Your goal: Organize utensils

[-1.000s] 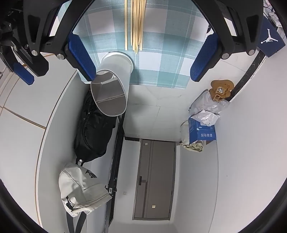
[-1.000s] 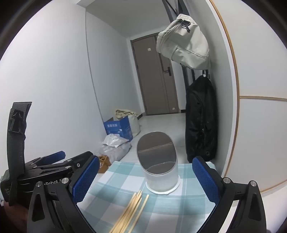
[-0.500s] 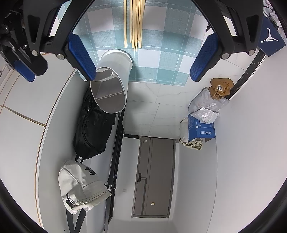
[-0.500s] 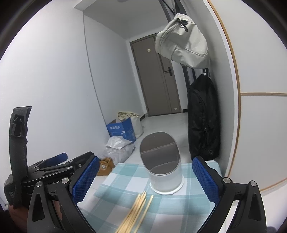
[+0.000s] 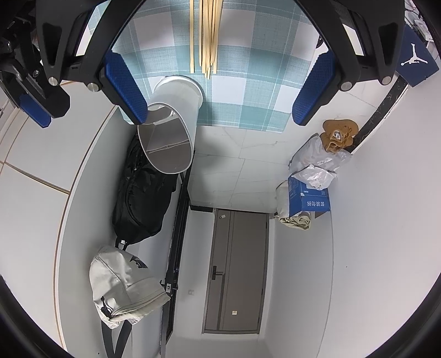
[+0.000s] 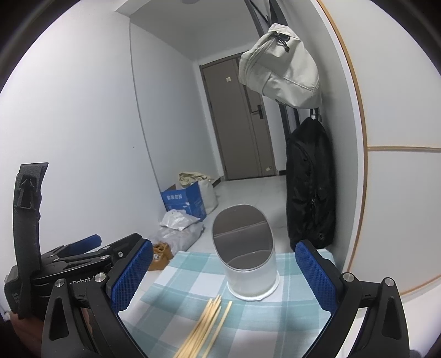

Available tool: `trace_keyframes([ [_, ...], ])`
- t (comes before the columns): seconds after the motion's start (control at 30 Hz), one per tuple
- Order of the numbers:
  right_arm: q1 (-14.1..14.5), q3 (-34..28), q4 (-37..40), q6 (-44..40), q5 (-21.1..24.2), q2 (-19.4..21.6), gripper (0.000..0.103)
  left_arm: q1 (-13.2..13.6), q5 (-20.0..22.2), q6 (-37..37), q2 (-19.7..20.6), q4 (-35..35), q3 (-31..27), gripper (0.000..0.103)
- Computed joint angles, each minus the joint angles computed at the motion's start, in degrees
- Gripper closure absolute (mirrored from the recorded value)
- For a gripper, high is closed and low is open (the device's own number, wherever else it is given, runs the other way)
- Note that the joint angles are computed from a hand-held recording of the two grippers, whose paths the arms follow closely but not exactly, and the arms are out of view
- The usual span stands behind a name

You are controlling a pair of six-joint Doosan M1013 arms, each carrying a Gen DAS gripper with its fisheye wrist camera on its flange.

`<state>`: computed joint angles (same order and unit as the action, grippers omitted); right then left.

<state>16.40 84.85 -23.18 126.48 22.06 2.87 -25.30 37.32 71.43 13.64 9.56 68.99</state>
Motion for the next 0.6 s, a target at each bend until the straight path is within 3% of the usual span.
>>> trace_keyframes([
  [0.6,-0.03,-0.24,-0.71,0.04,0.17,-0.08,0.000,-0.24,0.17,0.17,0.13,0.23,0.06,0.001],
])
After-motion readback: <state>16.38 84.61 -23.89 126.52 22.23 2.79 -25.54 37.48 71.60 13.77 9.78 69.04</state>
